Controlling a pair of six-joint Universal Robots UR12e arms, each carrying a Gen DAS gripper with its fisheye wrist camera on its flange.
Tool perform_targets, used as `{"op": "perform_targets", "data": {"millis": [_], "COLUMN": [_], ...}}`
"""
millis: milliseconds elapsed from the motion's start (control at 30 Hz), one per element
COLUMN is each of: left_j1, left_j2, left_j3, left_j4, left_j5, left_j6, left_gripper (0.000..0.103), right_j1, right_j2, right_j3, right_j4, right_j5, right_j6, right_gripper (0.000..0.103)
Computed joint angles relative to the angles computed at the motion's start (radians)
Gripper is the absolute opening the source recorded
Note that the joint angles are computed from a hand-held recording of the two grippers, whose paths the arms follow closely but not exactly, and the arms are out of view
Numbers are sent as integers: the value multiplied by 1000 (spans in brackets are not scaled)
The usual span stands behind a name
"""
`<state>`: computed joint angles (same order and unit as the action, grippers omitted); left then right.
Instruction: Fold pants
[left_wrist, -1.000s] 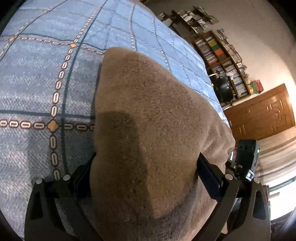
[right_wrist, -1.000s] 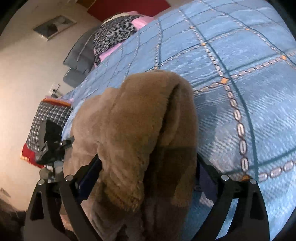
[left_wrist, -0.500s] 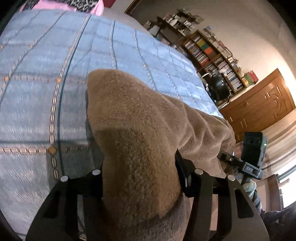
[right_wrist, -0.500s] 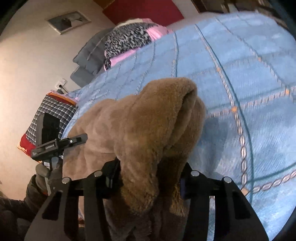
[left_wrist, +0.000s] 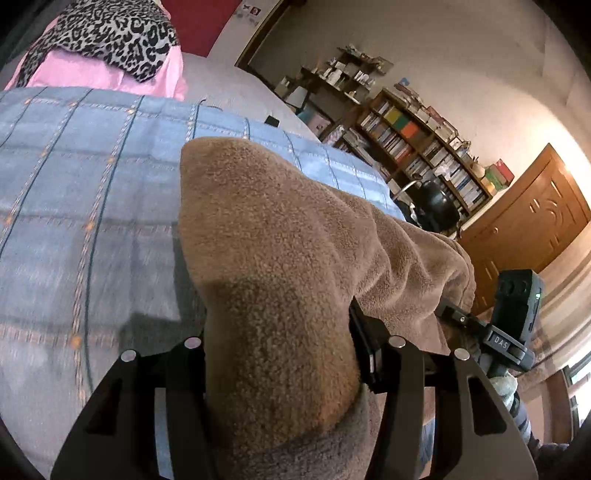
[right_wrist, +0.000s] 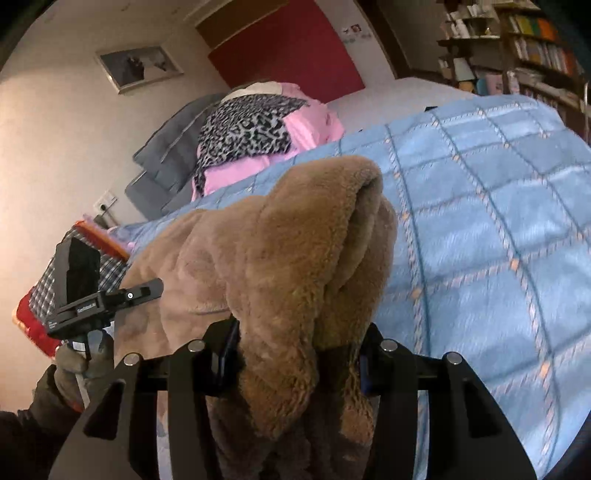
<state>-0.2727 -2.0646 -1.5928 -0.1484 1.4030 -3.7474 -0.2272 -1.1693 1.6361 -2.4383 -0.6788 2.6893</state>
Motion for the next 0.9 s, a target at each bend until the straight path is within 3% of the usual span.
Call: {"op": "perform_targets", "data": {"millis": [300,600,733,900], "left_j1": [35,59,64,51], "left_j2": [-119,-197,-205,-202], "left_j3": [143,212,207,221], "left_j4": [-32,-100,-96,-151], "left_j5": [-28,-47,-47,37], "left_j6": [10,6,0,48], "left_gripper": [54,55,69,83], "right_j1": [37,63,61,61], "right_j2": [136,233,257,262], "right_j3": [-172,-269,-277,-280], "right_j4": [-36,9,4,-2], "right_j5": [-75,-142,-142,-153], "right_j6": [79,92,114,143], "right_gripper": [48,48,53,61]}}
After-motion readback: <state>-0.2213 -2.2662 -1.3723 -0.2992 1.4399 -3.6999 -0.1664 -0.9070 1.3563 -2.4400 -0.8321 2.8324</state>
